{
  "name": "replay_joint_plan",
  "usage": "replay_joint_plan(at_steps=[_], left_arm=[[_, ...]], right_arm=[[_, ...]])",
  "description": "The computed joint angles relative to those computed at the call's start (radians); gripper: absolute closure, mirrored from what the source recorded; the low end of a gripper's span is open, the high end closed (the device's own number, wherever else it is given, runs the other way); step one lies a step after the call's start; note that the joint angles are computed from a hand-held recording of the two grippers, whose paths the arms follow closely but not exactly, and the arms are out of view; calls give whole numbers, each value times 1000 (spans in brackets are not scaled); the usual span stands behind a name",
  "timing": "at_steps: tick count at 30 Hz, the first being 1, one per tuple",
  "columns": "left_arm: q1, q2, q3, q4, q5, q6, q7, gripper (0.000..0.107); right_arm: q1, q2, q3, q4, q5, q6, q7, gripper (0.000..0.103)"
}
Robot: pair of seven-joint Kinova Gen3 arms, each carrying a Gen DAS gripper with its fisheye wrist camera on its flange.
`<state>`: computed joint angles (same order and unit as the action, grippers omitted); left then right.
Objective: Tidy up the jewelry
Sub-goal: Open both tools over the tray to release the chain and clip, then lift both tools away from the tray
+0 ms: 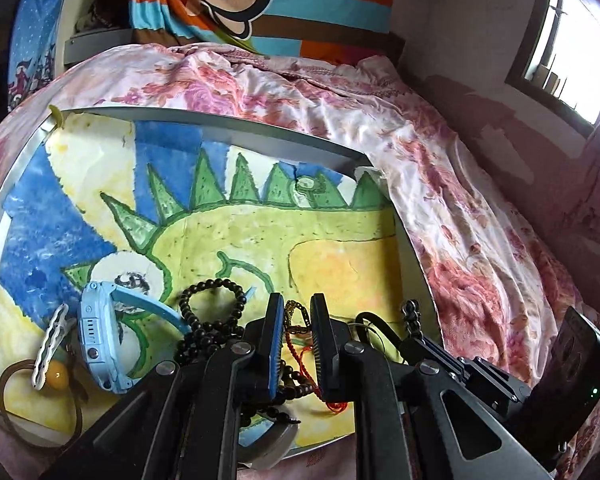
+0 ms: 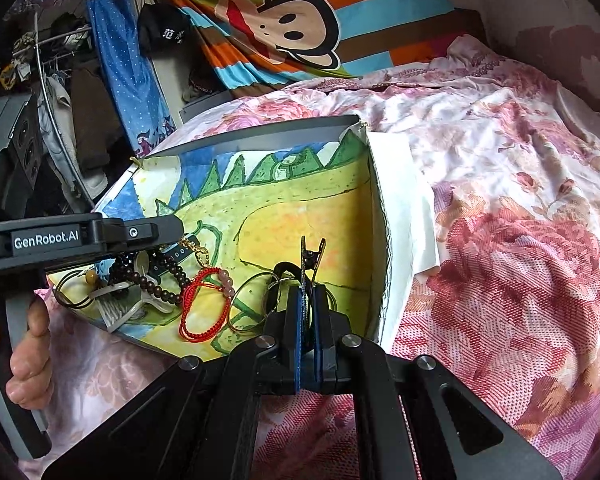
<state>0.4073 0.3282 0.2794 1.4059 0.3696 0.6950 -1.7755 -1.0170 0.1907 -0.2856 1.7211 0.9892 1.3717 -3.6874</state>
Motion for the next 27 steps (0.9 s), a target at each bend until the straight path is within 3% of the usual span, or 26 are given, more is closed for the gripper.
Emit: replay_joint_plan(at_steps=[6, 12, 13, 14, 16, 18, 22, 27], left_arm=[[5, -2, -9, -5, -5, 11, 24, 94], [6, -24, -11, 12, -14, -3, 41, 82], [4, -31, -10, 17, -13, -4, 40, 80], [4, -40, -11, 25, -16, -9, 39, 78], [2, -62, -12, 44, -16, -27, 36, 57], [-9, -105, -11, 94, 4, -83, 28, 36], [-31, -183, -14, 163, 30, -139, 3, 28], [-29, -322, -47, 294, 9, -252, 18, 9]], right_arm=[[-5, -1, -2, 8, 9, 6, -24, 97], [-29, 9, -6, 0, 35, 55, -47, 95], [-36, 12, -7, -3, 42, 69, -54, 88], [-48, 17, -8, -7, 52, 92, -64, 74], [-72, 26, -10, -11, 77, 138, -84, 57], [-96, 37, -13, -23, 101, 191, -86, 57], [-146, 57, -16, -57, 141, 282, -81, 55], [-251, 100, -16, -128, 235, 440, -67, 32]])
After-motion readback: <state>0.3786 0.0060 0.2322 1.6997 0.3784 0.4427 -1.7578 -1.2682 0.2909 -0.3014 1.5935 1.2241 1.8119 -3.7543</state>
